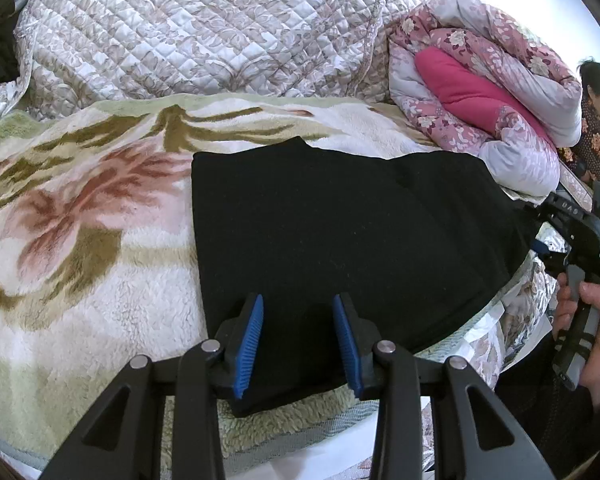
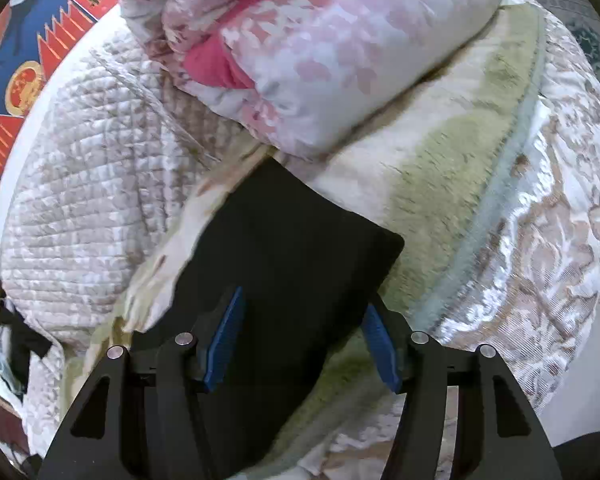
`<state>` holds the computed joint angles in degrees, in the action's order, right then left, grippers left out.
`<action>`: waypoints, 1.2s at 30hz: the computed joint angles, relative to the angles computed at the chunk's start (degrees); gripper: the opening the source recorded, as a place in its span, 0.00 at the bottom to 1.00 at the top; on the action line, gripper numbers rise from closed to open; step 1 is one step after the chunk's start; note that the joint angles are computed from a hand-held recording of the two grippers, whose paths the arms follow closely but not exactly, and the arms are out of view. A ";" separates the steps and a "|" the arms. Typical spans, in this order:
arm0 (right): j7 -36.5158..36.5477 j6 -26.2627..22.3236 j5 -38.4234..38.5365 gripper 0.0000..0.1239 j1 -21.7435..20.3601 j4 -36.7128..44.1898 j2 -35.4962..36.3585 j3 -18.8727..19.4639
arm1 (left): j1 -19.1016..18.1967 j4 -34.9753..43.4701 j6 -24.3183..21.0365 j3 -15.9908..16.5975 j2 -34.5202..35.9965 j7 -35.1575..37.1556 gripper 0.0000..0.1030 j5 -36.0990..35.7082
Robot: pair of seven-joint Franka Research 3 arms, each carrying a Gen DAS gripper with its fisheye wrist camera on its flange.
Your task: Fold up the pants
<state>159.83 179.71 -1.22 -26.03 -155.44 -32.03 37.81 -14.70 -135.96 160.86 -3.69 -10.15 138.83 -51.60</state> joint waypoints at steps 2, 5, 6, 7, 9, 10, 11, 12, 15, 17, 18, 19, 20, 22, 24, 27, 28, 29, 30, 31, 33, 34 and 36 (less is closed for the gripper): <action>-0.98 0.14 -0.91 0.47 -0.74 0.73 0.27 0.37 | 0.02 0.27 -0.27 -0.01 0.10 -0.45 0.38 -0.06; -3.84 -0.84 -1.61 0.36 0.99 2.77 4.19 -2.63 | 0.41 0.86 -1.09 0.04 0.21 -1.29 0.38 0.19; -4.41 -1.59 -1.78 0.29 1.68 3.47 5.36 -3.68 | 0.55 1.03 -1.26 0.06 0.24 -1.54 0.38 0.18; -4.49 -2.07 -1.96 0.24 2.26 3.98 6.23 -4.54 | 0.72 1.22 -1.34 0.05 0.31 -1.93 0.38 0.22; -4.81 -2.82 -2.71 0.21 4.09 4.61 6.60 -6.48 | 1.18 1.43 -1.42 0.06 0.32 -2.94 0.38 0.58; -4.83 -2.56 -3.39 0.20 4.50 4.75 6.28 -6.76 | 1.39 1.58 -1.26 0.08 0.36 -3.36 0.38 0.75; -5.22 -2.20 -3.91 0.20 5.20 5.04 5.99 -7.22 | 1.64 1.62 -0.89 0.09 0.40 -3.79 0.38 1.09; -5.93 -2.08 -4.55 0.20 5.67 5.73 5.88 -7.39 | 1.89 1.59 -0.50 0.09 0.41 -4.30 0.38 1.55; -9.86 -1.55 -5.77 0.19 8.81 8.51 6.01 -9.28 | 3.00 2.28 0.09 0.14 1.16 -8.04 0.38 4.13; -13.48 -1.07 -5.73 0.18 12.23 10.86 7.15 -11.35 | 3.80 2.84 -0.10 0.28 1.69 -10.30 0.38 5.50; -15.36 -1.08 -5.54 0.18 13.95 12.23 8.08 -12.28 | 4.23 2.96 0.08 0.25 1.89 -11.42 0.38 6.41; -17.09 -1.36 -5.37 0.18 15.50 13.56 8.91 -13.02 | 4.51 3.05 0.27 0.35 1.98 -12.09 0.38 6.72; -19.05 -1.64 -5.71 0.18 16.94 15.44 10.39 -13.16 | 4.76 3.24 0.32 0.51 2.07 -12.65 0.38 6.78; -22.14 -2.62 -6.60 0.18 19.57 18.69 13.24 -13.18 | 5.29 3.42 0.61 0.79 2.07 -13.61 0.38 6.88; -24.29 -3.30 -8.14 0.18 22.04 21.48 16.19 -13.12 | 5.75 3.52 1.11 1.14 1.92 -14.41 0.38 6.68; -27.33 -4.47 -9.84 0.18 27.39 25.09 21.42 -14.64 | 6.35 3.73 1.45 1.81 1.74 -15.10 0.38 6.32; -30.29 -4.91 -7.92 0.18 30.99 26.19 23.71 -16.49 | 6.61 3.80 1.55 1.97 1.73 -15.48 0.38 6.38; -34.65 -5.25 -4.18 0.18 34.89 26.88 25.48 -18.82 | 6.91 3.86 1.64 2.12 1.70 -16.03 0.38 6.52; -39.45 -6.13 -0.19 0.18 38.28 27.83 27.36 -20.63 | 7.09 3.98 1.71 2.27 1.79 -16.32 0.38 6.53; -43.57 -7.30 3.07 0.18 40.62 28.86 29.00 -21.63 | 7.32 4.00 1.84 2.41 1.77 -16.64 0.38 6.47; -45.63 -10.29 2.04 0.18 43.38 30.73 32.44 -22.57 | 7.71 4.11 1.84 2.75 1.71 -17.08 0.38 6.22; -43.68 -11.37 -1.40 0.19 44.22 31.39 33.45 -23.25 | 7.88 4.16 1.77 2.91 1.67 -17.26 0.38 6.02; -38.77 -10.35 -8.80 0.19 45.97 30.96 33.63 -25.29 | 8.09 4.13 1.67 3.13 1.48 -17.29 0.38 5.55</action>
<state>121.06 169.36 -10.01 19.94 -124.48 1.60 12.52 -6.60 -131.83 162.52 -0.56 -8.67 121.54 -46.06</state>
